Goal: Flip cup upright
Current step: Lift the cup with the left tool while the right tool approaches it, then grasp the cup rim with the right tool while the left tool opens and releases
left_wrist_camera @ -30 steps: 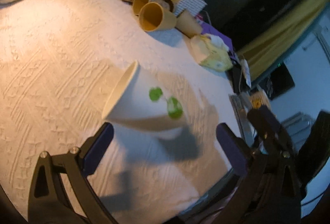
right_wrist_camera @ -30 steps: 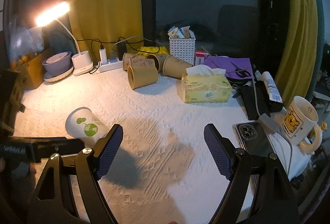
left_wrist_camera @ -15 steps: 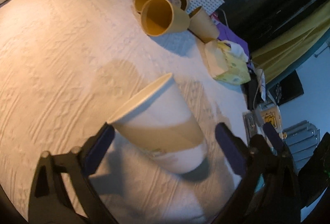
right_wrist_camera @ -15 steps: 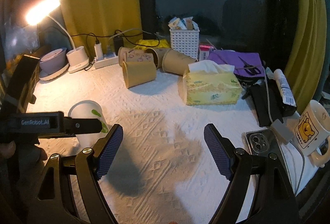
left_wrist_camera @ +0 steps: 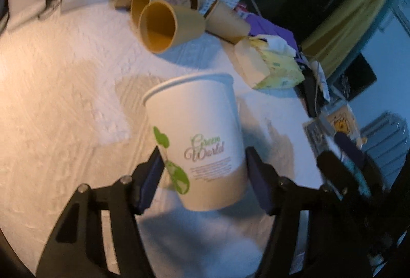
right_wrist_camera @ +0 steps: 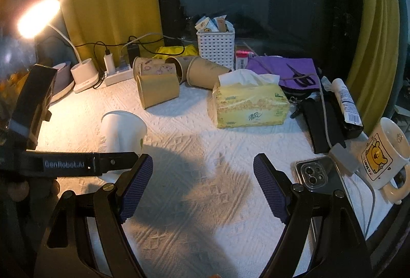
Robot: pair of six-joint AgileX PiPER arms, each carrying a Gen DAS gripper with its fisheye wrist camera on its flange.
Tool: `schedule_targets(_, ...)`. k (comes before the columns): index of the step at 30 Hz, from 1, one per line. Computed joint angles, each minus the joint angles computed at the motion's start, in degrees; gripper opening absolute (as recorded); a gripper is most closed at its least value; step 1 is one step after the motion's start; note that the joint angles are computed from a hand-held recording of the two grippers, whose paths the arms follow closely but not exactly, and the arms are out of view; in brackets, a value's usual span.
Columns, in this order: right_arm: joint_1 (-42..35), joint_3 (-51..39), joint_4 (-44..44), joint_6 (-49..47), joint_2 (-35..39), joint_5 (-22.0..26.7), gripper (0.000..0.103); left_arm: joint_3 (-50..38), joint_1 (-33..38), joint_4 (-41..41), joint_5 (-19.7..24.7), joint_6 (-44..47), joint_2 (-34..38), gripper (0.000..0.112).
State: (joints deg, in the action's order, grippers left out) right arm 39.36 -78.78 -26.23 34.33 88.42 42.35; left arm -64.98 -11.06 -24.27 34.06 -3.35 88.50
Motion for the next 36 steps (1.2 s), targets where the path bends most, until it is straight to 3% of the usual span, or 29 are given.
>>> schedule_targets(5, 1.7, -0.2, 0.3, 0.9, -0.8, 0.4, 0.084, 7.3, -3.7, 15.3, -6.9, -3.4, -9.1, 0.064)
schedule_targets(11, 4.8, -1.0, 3.2, 1.4, -1.2, 0.0, 0.084, 15.3, -5.7, 24.9, -10.7, -5.2, -17.8, 0.064)
schedule_targets(14, 6.2, -1.4, 7.1, 0.1, -1.6, -1.0, 0.084, 19.5, -7.6, 33.9, -12.8, -10.4, -22.3, 0.064)
schedule_targets(21, 10.7, -3.9, 16.3, -3.5, -0.6, -2.1, 0.084, 27.5, -7.8, 40.2, -15.8, -9.2, -31.6, 0.064)
schedule_targets(25, 13.1, -6.5, 21.1, -6.4, 1.5, -2.2, 0.084, 30.9, -7.0, 37.8, -17.6, -3.2, -36.2, 0.064)
schedule_targets(29, 13.0, -8.9, 28.5, -11.5, 3.6, -2.6, 0.084, 32.6, -5.5, 26.3, -18.9, 9.8, -38.6, 0.064)
schedule_targets(36, 11.5, -12.3, 35.0, -14.8, 6.7, -1.4, 0.084, 34.5, -5.9, 23.0, -21.7, 15.8, -40.4, 0.064)
